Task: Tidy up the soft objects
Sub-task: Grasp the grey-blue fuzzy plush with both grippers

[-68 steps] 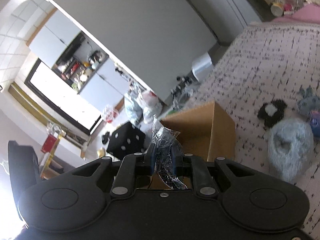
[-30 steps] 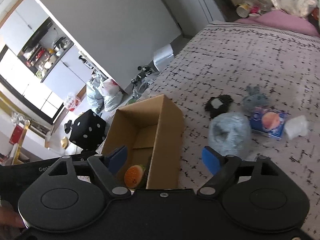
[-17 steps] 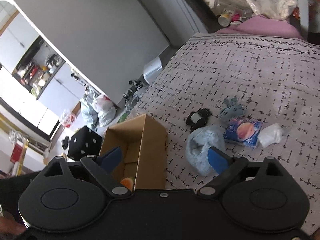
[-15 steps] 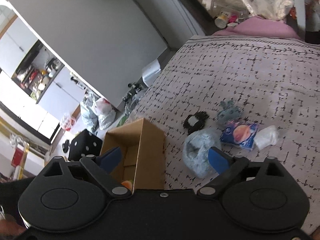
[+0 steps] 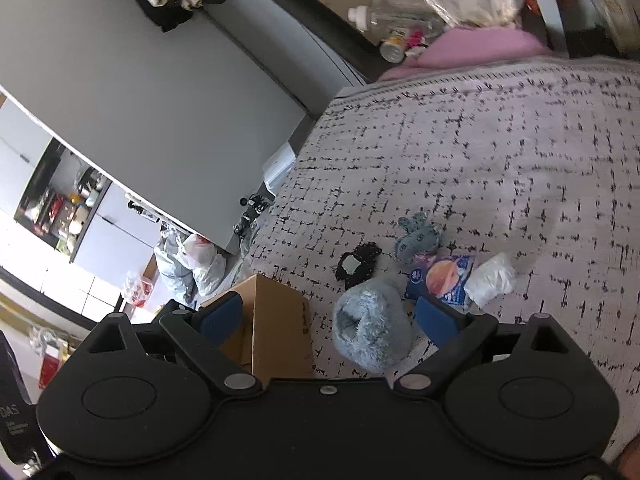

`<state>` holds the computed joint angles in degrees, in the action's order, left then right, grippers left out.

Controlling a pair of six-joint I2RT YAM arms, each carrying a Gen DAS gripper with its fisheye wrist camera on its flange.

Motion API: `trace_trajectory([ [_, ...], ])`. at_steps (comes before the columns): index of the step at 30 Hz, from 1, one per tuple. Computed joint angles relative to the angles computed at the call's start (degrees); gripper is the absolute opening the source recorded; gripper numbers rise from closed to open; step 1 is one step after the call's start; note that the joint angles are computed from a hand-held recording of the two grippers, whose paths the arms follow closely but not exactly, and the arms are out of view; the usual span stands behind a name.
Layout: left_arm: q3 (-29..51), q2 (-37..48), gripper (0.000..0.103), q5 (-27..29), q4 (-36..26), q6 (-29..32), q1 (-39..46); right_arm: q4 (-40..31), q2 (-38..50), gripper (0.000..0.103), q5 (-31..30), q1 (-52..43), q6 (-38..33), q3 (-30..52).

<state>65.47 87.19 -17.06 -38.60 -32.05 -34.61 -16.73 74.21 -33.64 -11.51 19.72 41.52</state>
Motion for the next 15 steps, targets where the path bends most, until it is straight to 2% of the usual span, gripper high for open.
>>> trace_trajectory([
  [9, 1.2, 5.8, 0.101, 4.0, 4.3, -1.5, -0.6, 3.1, 6.6, 0.094, -1.1, -3.5, 4.2, 0.1],
  [12, 1.4, 7.4, 0.101, 5.4, 6.0, -2.3, -0.4, 4.5, 7.9, 0.091, -2.4, -3.6, 4.6, 0.0],
  [15, 1.5, 9.0, 0.100, 6.3, 8.0, -3.7, -0.1, 5.5, 9.1, 0.084, -2.7, -3.1, 5.0, 0.2],
])
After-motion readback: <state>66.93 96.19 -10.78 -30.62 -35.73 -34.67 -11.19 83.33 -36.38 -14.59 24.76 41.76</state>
